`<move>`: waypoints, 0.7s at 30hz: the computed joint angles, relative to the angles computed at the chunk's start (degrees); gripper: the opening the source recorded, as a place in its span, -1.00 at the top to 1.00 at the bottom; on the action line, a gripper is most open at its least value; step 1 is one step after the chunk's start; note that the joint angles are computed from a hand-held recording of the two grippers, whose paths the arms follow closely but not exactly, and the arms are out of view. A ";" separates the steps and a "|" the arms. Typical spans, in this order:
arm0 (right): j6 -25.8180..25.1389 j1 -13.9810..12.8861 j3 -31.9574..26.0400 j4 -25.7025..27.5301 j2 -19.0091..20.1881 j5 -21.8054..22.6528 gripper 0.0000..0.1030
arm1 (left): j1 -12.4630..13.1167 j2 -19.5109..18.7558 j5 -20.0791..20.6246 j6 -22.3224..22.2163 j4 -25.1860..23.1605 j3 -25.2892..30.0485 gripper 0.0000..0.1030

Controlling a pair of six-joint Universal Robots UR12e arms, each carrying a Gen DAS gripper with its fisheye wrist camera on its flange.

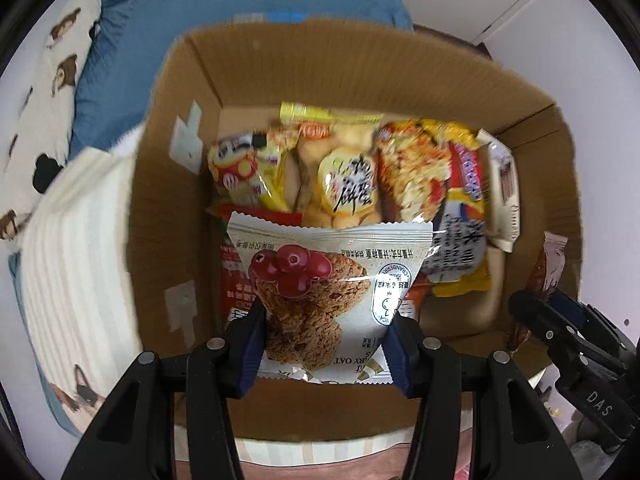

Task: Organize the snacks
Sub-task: 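Carry both packs into the cardboard box and open both grippers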

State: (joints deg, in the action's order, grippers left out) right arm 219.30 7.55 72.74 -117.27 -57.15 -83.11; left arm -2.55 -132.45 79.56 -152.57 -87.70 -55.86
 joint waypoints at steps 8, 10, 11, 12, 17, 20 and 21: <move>-2.58 -0.21 -2.94 6.12 2.89 3.17 -0.84 | 0.38 -2.16 -0.78 -0.38 -6.35 2.13 -0.53; -3.45 0.23 -4.16 7.49 3.49 2.16 -0.90 | 0.57 -2.12 -1.07 -0.65 -6.06 2.23 -0.80; -3.65 0.42 -4.61 7.96 3.64 1.56 -0.90 | 0.65 -2.07 -1.16 -0.67 -5.83 2.31 -0.80; -3.89 0.57 -4.96 8.17 3.79 1.28 -0.90 | 0.75 -1.96 -1.33 -0.74 -5.53 2.36 -0.81; -3.83 0.94 -5.56 8.79 4.00 0.18 -0.91 | 1.19 -1.04 -1.74 -0.17 -4.59 1.91 -0.83; -3.32 1.05 -5.00 8.20 3.39 -0.02 -0.91 | 1.32 0.23 -2.00 0.21 -3.58 0.33 -0.83; -3.17 1.15 -4.77 7.87 3.16 -0.32 -0.92 | 1.45 0.84 -2.10 0.25 -2.77 -0.46 -0.83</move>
State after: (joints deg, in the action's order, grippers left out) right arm 216.12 8.70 67.97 -109.40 -53.99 -83.43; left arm -1.10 -131.61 77.45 -152.33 -90.47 -56.32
